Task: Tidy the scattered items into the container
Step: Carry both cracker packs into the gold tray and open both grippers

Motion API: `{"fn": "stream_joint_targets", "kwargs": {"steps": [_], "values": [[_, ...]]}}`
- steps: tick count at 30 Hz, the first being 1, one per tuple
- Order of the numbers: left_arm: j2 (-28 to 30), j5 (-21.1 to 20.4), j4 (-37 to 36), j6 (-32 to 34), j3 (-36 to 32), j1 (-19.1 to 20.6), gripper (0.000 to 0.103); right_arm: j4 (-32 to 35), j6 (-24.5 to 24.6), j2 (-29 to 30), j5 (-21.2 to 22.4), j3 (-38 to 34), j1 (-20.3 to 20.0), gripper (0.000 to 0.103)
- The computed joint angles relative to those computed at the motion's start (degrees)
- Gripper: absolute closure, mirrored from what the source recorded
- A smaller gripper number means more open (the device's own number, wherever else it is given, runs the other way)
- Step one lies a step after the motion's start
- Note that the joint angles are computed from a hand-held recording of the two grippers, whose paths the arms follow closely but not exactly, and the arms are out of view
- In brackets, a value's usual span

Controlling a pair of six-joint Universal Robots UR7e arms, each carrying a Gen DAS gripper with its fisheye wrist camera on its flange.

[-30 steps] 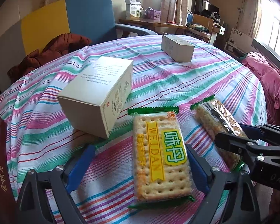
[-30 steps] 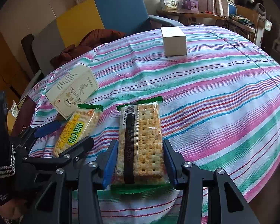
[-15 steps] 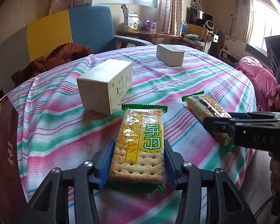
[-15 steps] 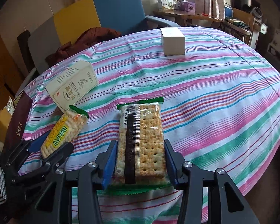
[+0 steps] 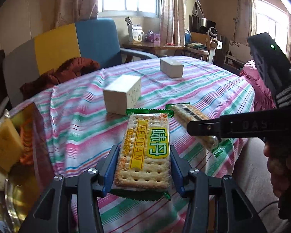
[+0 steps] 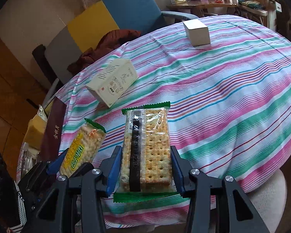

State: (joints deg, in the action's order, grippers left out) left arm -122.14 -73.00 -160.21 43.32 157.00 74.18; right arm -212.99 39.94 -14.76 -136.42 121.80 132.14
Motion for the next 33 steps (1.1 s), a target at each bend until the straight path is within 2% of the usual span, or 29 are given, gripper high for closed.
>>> {"fn": "stream_joint_targets", "kwargs": {"steps": [5, 15, 26, 30, 33], "values": [[-4.51, -0.42, 3.32, -0.89, -2.74, 2.28, 0.053, 2.14, -1.51, -0.05, 3.17, -3.51, 2.02, 0.055], [-2.99, -1.99, 1.68, -1.72, -10.1, 13.66, 0.053, 10.48, -9.12, 2.0, 10.54, -14.48, 5.07, 0.055], [5.5, -2.18, -6.02, -2.82, -18.56, 25.93, 0.053, 22.31, -14.25, 7.13, 21.0, -27.71, 6.04, 0.055], [9.11, -1.09, -7.6, -3.23, -22.41, 28.87, 0.053, 27.61, -15.82, 10.05, 23.12, -34.45, 6.24, 0.055], [11.36, 1.08, -8.28, -3.5, -24.86, 29.9, 0.052, 31.66, -15.16, 12.37, 24.5, -39.44, 5.74, 0.055]]}}
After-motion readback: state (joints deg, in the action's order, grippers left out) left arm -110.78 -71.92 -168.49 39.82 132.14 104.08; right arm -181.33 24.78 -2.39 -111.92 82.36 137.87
